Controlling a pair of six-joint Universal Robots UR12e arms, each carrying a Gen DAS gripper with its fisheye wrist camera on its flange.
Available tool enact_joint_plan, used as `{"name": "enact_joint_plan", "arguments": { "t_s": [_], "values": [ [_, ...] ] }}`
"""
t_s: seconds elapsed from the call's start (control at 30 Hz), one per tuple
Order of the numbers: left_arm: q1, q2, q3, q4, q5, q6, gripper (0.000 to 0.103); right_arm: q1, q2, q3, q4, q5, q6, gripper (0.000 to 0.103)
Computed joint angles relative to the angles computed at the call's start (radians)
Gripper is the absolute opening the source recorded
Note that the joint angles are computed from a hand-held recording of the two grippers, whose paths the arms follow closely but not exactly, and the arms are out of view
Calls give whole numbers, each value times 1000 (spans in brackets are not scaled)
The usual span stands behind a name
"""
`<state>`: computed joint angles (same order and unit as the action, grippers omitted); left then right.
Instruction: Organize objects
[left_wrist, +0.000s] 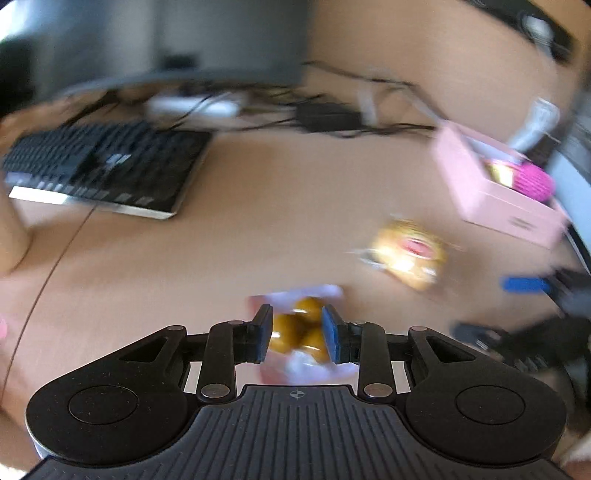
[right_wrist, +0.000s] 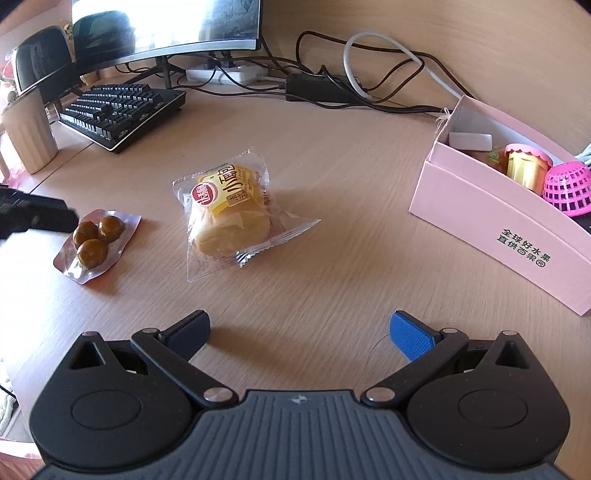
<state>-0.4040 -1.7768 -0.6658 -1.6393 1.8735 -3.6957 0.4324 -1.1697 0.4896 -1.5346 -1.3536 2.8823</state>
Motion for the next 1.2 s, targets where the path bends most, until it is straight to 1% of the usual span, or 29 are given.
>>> {"name": "enact_joint_plan", "arguments": {
  "t_s": [0.07,0.17,0.2,0.3,0.4,0.53,0.63,0.67,0.83,1.03,1.1,1.17,1.2],
  "values": [
    [6,-6,0,-3,3,4,32,-1,-3,6,-6,2,0,103],
    [15,-13,0,-19,-26,17,33,-1,-4,9,-9,2,-1,103],
    [13,-8,-15,1,-23,16,33,-2,-4,10,-9,3,-3,103],
    [20,1,-31,21,-37,21,33,-2,-5,11,-12,4,-3,103],
    [27,24,-69,52,-73,46,33,-2,-10,22,-24,5,-1,103],
    [41,54,-112,108,-130,102,33,-2,-10,22,-24,5,-2,103],
    [52,59,-110,95,-174,137,33,-1,-11,25,-27,3,0,103],
    [53,59,-107,88,-175,136,33,-1,-12,26,-28,3,1,103],
    [56,49,-100,78,-161,73,33,-1,-17,37,-40,5,1,103],
    [42,28,-81,77,-131,104,32,-1,-14,31,-35,6,-3,103],
    [36,32,-93,92,-118,96,32,-1,-1,4,-9,4,-10,103],
    [29,42,-115,119,-102,107,32,-2,27,-55,44,10,-13,103],
    [29,46,-122,125,-104,108,32,-4,32,-67,47,20,-10,103]
  ]
}}
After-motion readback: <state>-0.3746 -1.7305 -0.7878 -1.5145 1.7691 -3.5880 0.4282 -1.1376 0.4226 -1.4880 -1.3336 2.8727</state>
